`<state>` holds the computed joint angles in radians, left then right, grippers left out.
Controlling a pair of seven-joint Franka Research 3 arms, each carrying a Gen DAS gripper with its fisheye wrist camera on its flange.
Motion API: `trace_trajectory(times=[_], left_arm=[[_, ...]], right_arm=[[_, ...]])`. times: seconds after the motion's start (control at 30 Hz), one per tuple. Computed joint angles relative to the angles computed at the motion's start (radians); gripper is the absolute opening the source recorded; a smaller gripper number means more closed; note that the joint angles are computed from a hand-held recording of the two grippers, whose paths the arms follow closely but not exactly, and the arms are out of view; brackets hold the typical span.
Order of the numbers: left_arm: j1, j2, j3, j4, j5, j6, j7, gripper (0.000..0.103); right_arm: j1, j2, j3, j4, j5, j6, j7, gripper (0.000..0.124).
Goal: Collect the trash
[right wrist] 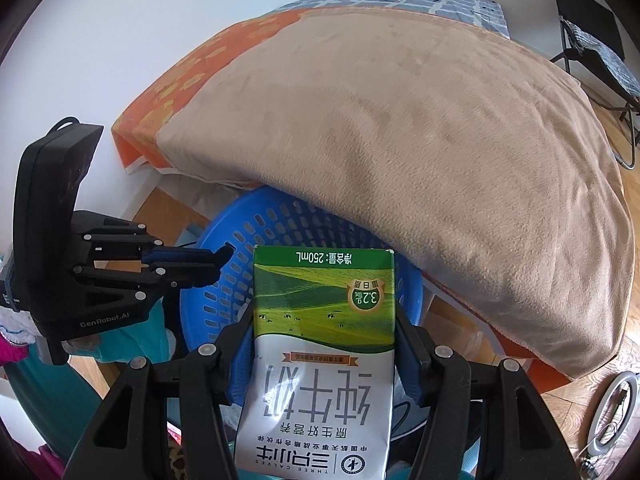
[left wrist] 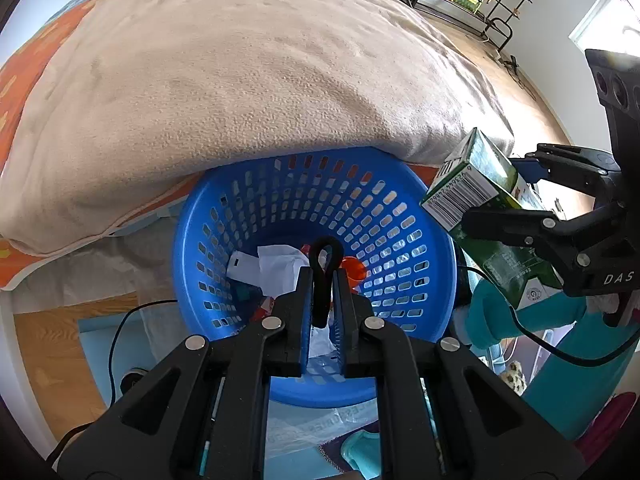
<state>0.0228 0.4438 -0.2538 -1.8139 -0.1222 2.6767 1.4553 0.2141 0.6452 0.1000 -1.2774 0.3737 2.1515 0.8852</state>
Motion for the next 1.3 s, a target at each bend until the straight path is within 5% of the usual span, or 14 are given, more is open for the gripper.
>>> trace_trajectory(times=[0.27, 0.4, 0.57, 0.67, 1.3], left_arm=[[0.0, 0.005, 0.005, 0.003, 0.011, 0.001, -0.016, 0.009], [-0.002, -0.002, 0.01, -0.006, 0.015, 0.012, -0.028, 0.037], [-0.015, -0.006, 0.028, -0.007, 0.046, 0.016, -0.063, 0.038], [-0.018, -0.005, 0.035, -0.004, 0.059, 0.013, -0.089, 0.05], [-0.017, -0.003, 0.039, 0.026, 0.102, 0.026, -0.138, 0.051]], right_arm=[[0.007, 0.01, -0.002, 0.017, -0.008, -0.005, 0.011, 0.063], [0.008, 0.002, -0.001, 0.004, -0.006, 0.012, 0.01, 0.076], [0.008, -0.005, 0.0, -0.009, -0.003, 0.033, 0.008, 0.077], [0.01, -0.004, -0.003, -0.008, -0.009, 0.034, 0.015, 0.078], [0.004, -0.039, 0.003, -0.046, 0.008, 0.13, 0.011, 0.088]])
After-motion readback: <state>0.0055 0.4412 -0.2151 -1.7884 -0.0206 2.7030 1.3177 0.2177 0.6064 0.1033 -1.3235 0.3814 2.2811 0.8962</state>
